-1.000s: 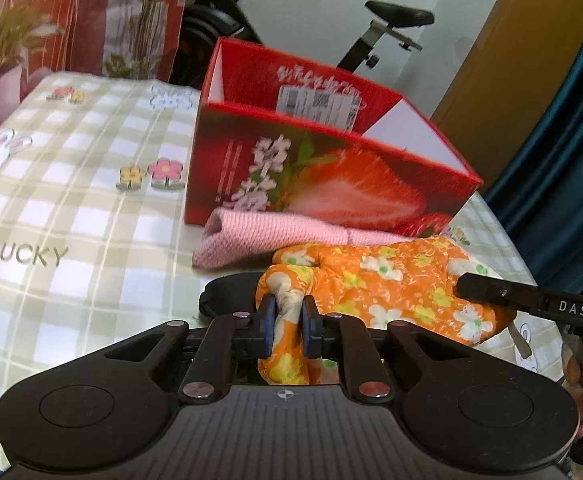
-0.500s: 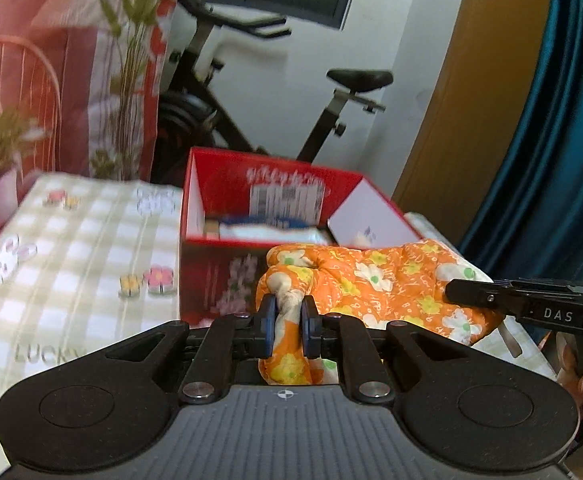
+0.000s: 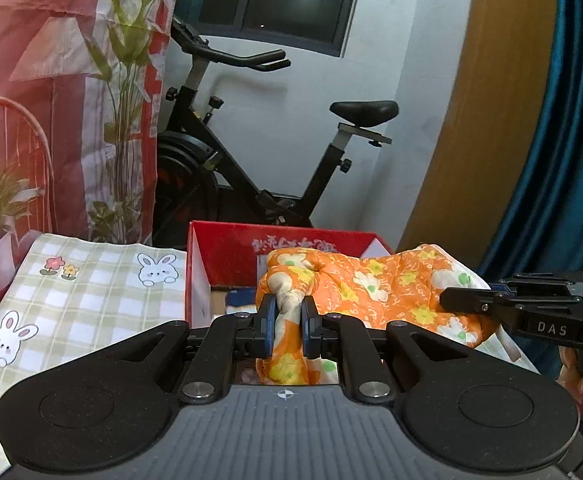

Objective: Organize soft objects
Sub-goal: 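Lift the orange floral cloth with both tools into the red box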

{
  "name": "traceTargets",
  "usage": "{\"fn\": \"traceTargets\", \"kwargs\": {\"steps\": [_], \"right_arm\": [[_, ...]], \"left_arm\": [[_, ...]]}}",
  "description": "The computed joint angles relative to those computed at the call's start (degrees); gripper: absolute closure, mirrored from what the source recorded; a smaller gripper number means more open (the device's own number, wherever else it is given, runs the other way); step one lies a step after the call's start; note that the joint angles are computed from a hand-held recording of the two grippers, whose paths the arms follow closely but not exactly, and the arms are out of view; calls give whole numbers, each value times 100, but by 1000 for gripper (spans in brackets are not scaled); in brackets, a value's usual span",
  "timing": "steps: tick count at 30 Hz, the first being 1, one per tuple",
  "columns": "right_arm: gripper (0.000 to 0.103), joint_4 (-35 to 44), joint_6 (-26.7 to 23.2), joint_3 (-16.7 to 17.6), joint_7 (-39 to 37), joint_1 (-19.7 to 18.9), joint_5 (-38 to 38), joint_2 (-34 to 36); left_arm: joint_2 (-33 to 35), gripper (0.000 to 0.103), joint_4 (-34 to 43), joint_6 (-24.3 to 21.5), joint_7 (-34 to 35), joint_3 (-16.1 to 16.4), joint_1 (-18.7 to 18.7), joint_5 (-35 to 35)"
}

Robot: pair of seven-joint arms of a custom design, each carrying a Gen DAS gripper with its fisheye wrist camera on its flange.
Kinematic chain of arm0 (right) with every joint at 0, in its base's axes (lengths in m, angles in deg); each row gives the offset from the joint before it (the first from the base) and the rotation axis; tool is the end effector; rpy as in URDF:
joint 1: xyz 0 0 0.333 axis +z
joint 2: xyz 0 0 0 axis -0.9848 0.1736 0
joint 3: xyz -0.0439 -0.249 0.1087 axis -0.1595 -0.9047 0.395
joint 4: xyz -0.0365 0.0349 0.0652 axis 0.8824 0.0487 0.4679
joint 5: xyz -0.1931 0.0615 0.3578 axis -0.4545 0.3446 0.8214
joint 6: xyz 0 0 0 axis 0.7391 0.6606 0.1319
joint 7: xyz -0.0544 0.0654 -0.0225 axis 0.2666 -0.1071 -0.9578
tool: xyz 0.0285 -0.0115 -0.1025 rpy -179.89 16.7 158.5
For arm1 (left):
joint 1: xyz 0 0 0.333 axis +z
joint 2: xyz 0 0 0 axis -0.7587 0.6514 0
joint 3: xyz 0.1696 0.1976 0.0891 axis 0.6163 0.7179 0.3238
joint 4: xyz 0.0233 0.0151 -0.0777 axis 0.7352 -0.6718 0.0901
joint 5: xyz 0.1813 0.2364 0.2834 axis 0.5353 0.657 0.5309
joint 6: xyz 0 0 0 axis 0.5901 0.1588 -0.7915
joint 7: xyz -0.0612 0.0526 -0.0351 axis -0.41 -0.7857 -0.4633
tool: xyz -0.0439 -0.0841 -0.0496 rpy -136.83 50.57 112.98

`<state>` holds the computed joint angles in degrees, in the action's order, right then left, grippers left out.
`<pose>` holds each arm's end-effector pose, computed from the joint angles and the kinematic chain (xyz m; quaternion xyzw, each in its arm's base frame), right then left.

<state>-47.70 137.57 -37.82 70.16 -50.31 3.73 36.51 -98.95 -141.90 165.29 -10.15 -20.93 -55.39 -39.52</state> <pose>0.4585 0.1507 0.5984 -0.7582 0.3907 -0.1682 0.4941 0.4019 -0.3147 0.5896 -0.6360 0.5820 -0.4036 0.3064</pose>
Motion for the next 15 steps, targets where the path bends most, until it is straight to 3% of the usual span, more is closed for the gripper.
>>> {"fn": "traceTargets", "kwargs": {"steps": [5,8,15], "right_arm": [[94,607,-74,11,-33,-60,83,699],[94,972,-156,151,93,-249,74,1133],[94,1700,-300,523,314,-717,13,2017]], "left_arm": [[446,89,331,20,84,144,76,-9],[753,89,432,182,301,459,-89,-407],[1474,89,990,34,391,641,-114,-409]]}}
